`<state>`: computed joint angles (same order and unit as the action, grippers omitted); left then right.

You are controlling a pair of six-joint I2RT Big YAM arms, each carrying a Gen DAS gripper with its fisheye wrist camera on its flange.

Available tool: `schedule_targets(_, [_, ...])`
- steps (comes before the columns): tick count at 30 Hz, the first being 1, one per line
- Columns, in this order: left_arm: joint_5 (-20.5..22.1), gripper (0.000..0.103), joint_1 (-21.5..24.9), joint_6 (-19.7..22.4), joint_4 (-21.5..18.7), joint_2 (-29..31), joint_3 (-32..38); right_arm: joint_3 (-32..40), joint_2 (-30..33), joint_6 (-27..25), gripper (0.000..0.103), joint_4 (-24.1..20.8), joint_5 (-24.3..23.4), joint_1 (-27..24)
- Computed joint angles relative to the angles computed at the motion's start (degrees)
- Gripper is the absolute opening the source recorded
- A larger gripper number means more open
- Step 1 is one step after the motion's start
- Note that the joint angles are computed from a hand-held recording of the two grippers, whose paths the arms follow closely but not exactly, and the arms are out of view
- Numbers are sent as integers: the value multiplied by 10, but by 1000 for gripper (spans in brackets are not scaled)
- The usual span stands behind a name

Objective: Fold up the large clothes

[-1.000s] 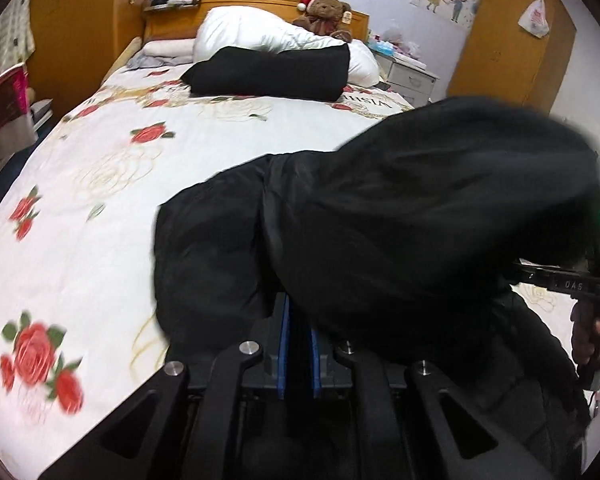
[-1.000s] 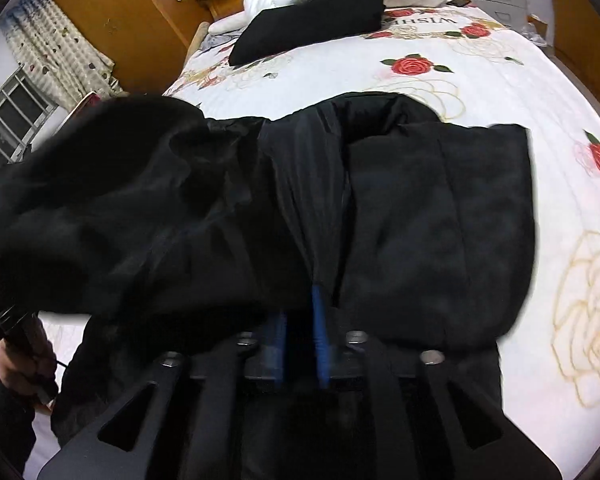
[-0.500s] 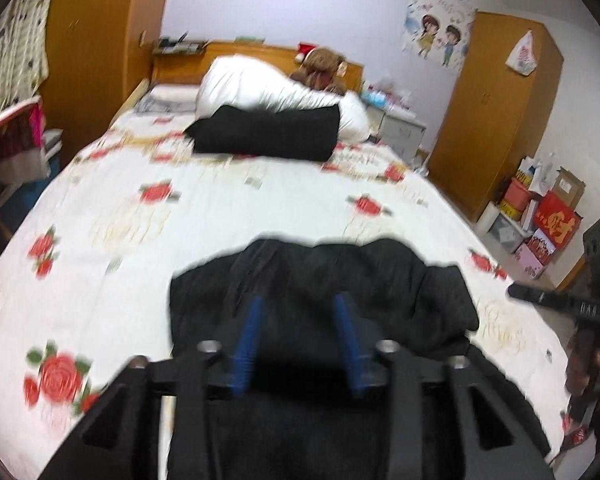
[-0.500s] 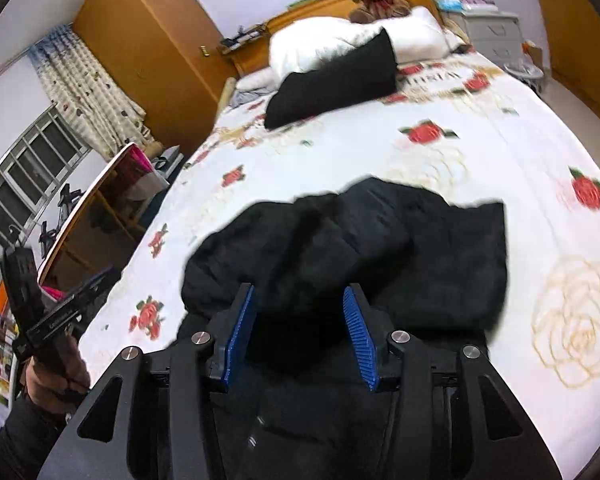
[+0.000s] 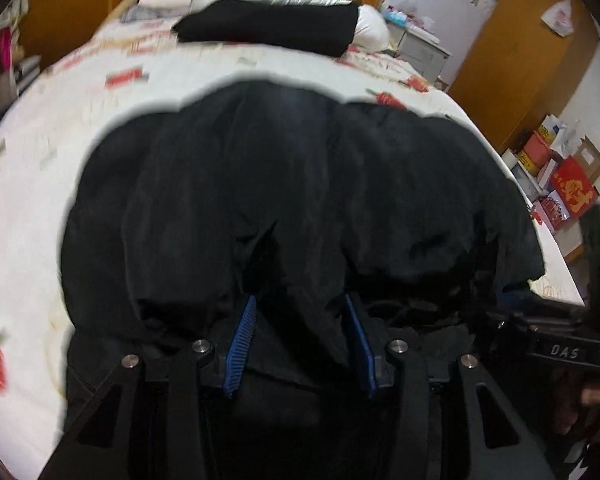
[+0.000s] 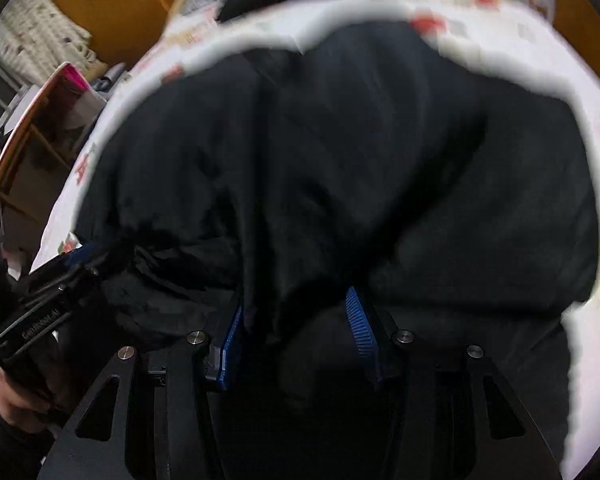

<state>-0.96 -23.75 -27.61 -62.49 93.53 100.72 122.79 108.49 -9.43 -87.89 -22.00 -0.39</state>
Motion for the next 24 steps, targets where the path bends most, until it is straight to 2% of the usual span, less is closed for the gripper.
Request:
schedule_targets(2, [-16,48,-7,2,-2,1,1,-29,-15,3,49,29,-7,-4])
schedule_targets(5, [-37,48,-17,12,-42,19,39,-11,-12,0,49,12,8,-2])
schedule_targets(7, [-43,48,-21,14,-54,16,49,2,-18,-6,49,3,18,-4])
schedule_targets(10, [-62,48,-31,14,-37,-17,29,-4,-49,-9,49,21,6,-10])
schedule_targets(15, [-95,48,-46,10,6,-69,-19,-70,-115,-18,48,97,-6,-20])
schedule_targets(17, [-111,48,-44,1,13,-71,-30,-84,-121,-20,39,116,-2,-16])
schedule_targets(18, [-108,48,-37,-2,15,-66,-32,-90,-119,-25,30,119,3,-13])
schedule_targets(21, [-84,48,-22,-20,-9,-26,-9,-85,-85,-36,23,99,33,5])
schedule_targets(22, [-75,48,-18,-23,-12,-16,-6,-87,-71,-40,23,92,51,11])
schedule_targets(24, [-74,48,-17,-25,-12,-5,-3,-85,-57,-38,23,83,57,12])
